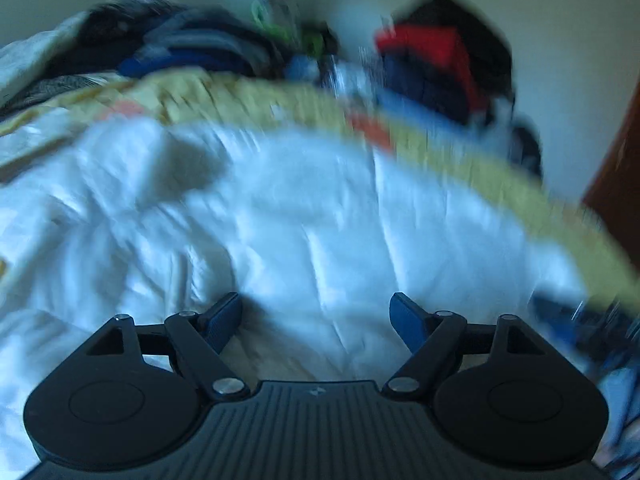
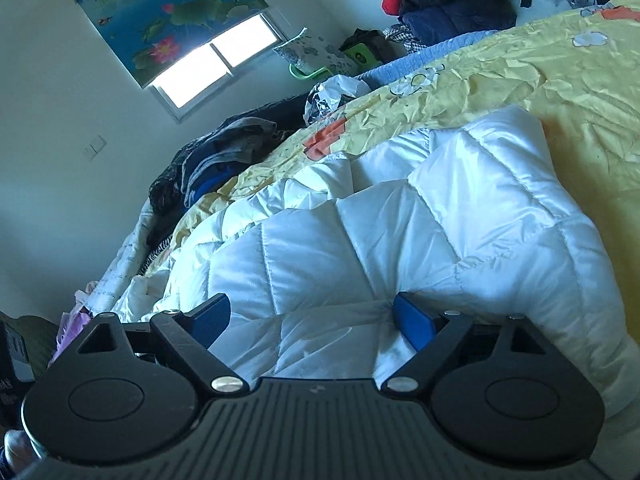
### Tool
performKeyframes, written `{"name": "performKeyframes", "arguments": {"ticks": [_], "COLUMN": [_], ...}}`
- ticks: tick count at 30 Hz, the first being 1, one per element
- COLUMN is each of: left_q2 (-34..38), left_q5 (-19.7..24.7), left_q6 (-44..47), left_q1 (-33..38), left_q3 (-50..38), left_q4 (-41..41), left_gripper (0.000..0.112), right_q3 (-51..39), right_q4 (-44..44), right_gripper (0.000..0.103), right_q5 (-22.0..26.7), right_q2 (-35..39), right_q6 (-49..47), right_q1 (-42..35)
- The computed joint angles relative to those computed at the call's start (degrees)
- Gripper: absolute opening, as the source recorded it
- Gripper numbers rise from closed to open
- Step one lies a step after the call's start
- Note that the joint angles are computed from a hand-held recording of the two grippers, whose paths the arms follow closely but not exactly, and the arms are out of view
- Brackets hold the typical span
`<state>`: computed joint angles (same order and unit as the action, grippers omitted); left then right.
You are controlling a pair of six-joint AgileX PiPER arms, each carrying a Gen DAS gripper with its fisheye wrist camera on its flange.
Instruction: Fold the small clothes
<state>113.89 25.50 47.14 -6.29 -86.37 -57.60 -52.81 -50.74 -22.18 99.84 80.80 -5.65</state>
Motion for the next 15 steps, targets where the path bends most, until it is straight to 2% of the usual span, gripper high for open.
{"name": "performKeyframes", "arguments": {"ticks": [2,4,9,12,15], "left_q2": [-2.63,-1.99,10.61,19.82,27.57], "left_q5": [-1.22,-1.36,7.23,14.36,19.73], "left_q6": [4.58,0.0,-28.64,-45.83,-55.95], "left_q1": [3.73,7.99,19.48,22.55,23.53], "left_q3": [2.17,-0.05,-18.86,-34.63,-48.33], "left_q4": [-10.62,-13.52,-4.39,6.03,11.83], "left_gripper": [0.082,0.082,0.082,0.082,0.082], "right_q3": [0.34,0.63,0.63,0.86,0.9], "right_q4": [1.01,2.46,3.6,4.56,5.26], "right_gripper": [0.09,0.092,0.095,0.096,0.097], "right_q5": [-0.69,-1.31,-1.33,-1.48,-1.52], "right_q2": [0.06,0.23,0.34,0.23,0.24], "right_q6": [-0.87,-2.13,-3.64,-4.51,-5.04], "right_q1": [-0.06,0.06,0.57,0.75,0.9]}}
